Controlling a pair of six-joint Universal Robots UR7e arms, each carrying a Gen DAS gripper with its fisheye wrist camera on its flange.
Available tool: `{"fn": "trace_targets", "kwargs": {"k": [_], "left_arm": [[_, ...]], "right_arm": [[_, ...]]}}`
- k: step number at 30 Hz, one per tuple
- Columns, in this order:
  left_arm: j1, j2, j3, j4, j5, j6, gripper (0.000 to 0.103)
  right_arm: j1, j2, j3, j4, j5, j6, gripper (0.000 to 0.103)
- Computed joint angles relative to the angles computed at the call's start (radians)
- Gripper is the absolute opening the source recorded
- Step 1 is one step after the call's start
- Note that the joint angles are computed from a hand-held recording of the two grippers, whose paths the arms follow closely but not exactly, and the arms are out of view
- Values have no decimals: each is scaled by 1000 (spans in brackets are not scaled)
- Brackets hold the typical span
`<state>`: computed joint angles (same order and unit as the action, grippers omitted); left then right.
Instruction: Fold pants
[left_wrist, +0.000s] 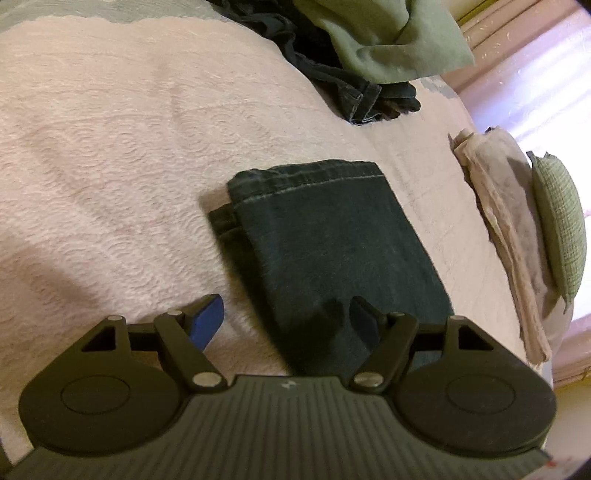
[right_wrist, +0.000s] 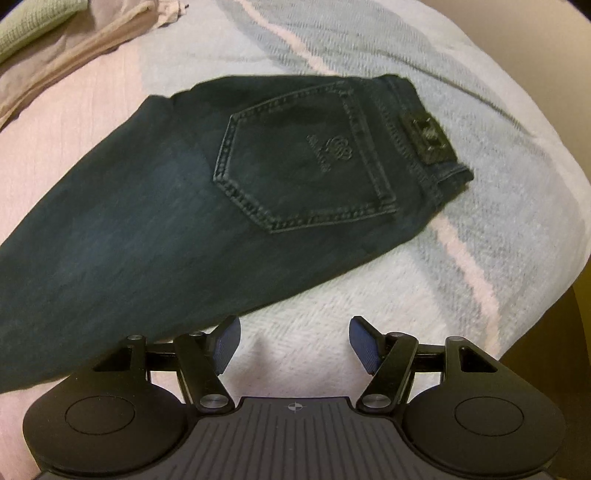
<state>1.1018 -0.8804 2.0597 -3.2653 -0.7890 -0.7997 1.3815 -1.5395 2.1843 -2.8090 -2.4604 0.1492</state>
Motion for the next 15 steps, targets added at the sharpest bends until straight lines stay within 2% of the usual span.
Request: {"fn": "trace_targets", "kwargs": {"k": [2, 3, 5, 7, 8, 9, 11, 13, 15], "left_arm": [[5, 8, -1, -27, -8, 1, 67], [4, 11, -1, -25, 1, -1, 56], [1, 15, -4, -2, 32, 7, 45], [2, 20, -7, -19, 34, 35, 32], [3, 21, -12, -27, 25, 57, 21], [-1, 22, -21, -15, 31, 63, 15], [-16, 24, -40, 12, 60, 89, 9], [-49, 30, -72, 89, 121, 120, 6], [-110, 58, -97, 69, 190, 266, 5]], "right_arm": [[-3, 9, 5, -18, 3, 10, 63], [-4, 11, 6, -23, 2, 19, 63], [-11, 8, 12, -29, 6, 32, 63], [-19, -1, 18, -24, 8, 44, 63], [-23, -7, 19, -19, 7, 47, 63], [-27, -15, 23, -16, 5, 48, 63], [-43, -29, 27, -24, 0, 25, 63], [-62, -43, 34, -41, -1, -1, 63], [-90, -60, 37, -55, 7, -25, 63]]}}
